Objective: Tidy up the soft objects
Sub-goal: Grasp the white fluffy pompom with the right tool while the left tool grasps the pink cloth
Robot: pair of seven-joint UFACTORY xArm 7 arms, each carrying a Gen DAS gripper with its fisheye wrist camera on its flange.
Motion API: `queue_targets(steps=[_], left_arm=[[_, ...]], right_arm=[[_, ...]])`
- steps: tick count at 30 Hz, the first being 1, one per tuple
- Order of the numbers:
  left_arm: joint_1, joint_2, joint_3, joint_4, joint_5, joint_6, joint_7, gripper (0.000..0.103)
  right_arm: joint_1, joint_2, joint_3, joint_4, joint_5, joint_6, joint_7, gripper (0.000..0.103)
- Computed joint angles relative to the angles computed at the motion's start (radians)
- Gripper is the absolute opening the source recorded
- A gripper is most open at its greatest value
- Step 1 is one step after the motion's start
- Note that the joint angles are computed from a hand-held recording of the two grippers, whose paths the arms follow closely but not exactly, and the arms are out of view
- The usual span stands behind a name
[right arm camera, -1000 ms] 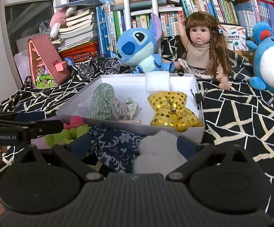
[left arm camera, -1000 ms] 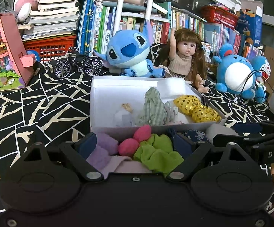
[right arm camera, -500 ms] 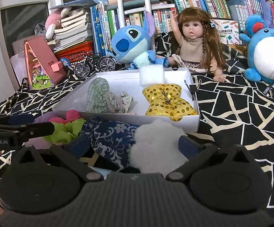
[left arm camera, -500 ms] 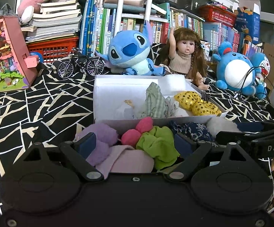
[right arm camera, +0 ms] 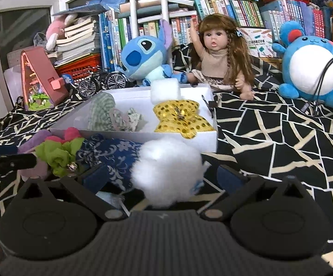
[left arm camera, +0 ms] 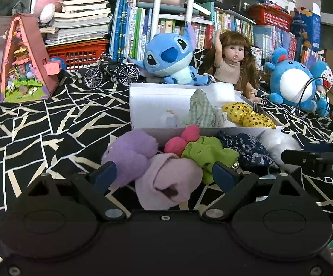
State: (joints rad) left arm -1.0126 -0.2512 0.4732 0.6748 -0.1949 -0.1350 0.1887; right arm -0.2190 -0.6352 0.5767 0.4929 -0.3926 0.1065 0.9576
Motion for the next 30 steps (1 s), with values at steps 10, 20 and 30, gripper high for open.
queue_targets(steps=[10,20,30], left_arm=[[-0.049,-0.043,0.045,0.006,-0.091,0.111,0.063,0.071],[-0.096,0.009,0.067,0.054,-0.273,0.115,0.163,0.070],[-0.092,0.069,0.045,0.101,-0.441,0.123,0.282,0.069]], right_arm=[[-0.088,-0.003,0.084,0.012,-0.058,0.027,0.058,0.103],[-0.161,0.048,0.131,0.065,-0.132,0.052,0.121,0.103],[-0.080,0.126,0.042,0.089,-0.181,0.100,0.173,0.103]])
